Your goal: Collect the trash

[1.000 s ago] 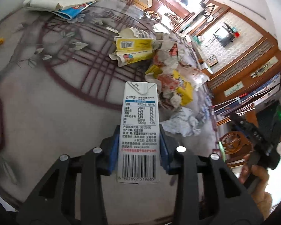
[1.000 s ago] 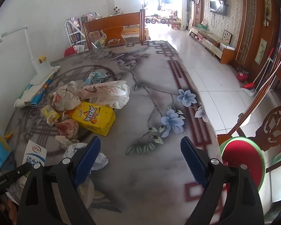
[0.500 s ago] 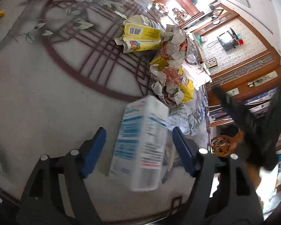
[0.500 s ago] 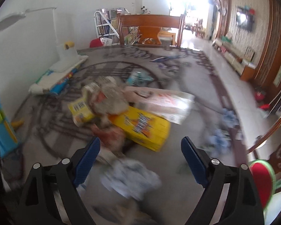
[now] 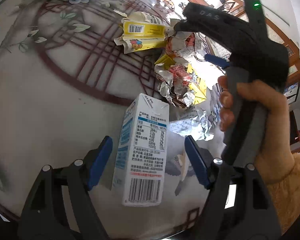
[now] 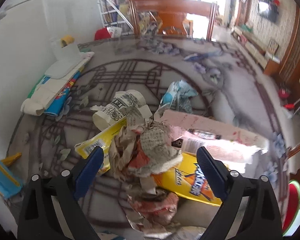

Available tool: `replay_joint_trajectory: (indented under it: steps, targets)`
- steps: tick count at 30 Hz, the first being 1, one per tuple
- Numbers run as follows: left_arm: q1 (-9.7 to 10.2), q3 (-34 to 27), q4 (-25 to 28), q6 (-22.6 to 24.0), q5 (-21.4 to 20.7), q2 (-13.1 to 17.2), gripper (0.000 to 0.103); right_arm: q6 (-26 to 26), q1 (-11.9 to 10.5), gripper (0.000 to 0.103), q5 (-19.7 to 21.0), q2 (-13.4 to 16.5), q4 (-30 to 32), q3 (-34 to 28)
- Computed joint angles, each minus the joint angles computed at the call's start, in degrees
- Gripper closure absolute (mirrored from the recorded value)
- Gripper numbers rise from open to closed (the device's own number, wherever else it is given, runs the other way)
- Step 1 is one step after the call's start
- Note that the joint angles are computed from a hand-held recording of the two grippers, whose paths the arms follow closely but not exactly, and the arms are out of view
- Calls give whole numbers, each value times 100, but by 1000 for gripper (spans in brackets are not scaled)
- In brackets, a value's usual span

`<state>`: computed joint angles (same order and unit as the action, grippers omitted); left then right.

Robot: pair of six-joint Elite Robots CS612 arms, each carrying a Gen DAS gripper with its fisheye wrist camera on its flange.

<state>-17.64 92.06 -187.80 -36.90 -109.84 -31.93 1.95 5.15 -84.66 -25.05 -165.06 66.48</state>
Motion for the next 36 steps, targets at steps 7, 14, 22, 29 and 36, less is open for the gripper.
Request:
replay_joint_trajectory:
  steps: [7,14,22,29,36]
  targets:
    - [-8,8,40,93,27,-15,32,443,-160,71,936,-55,268,70]
    - [-47,-4,162,267,133,-21,32,293,-313,72,1380,-543,-861,983]
    - [-120,5,292,544,258,-29,33,-517,-435,72,850,-1063,-1884,2188]
    - [-187,-44,495,698,460,-4,45,-899,-557,71,603,-1207,-2485,2755]
    - [-212,-39,471,887,510,9,57,-530,-747,71,567,-1166,-2949,3028]
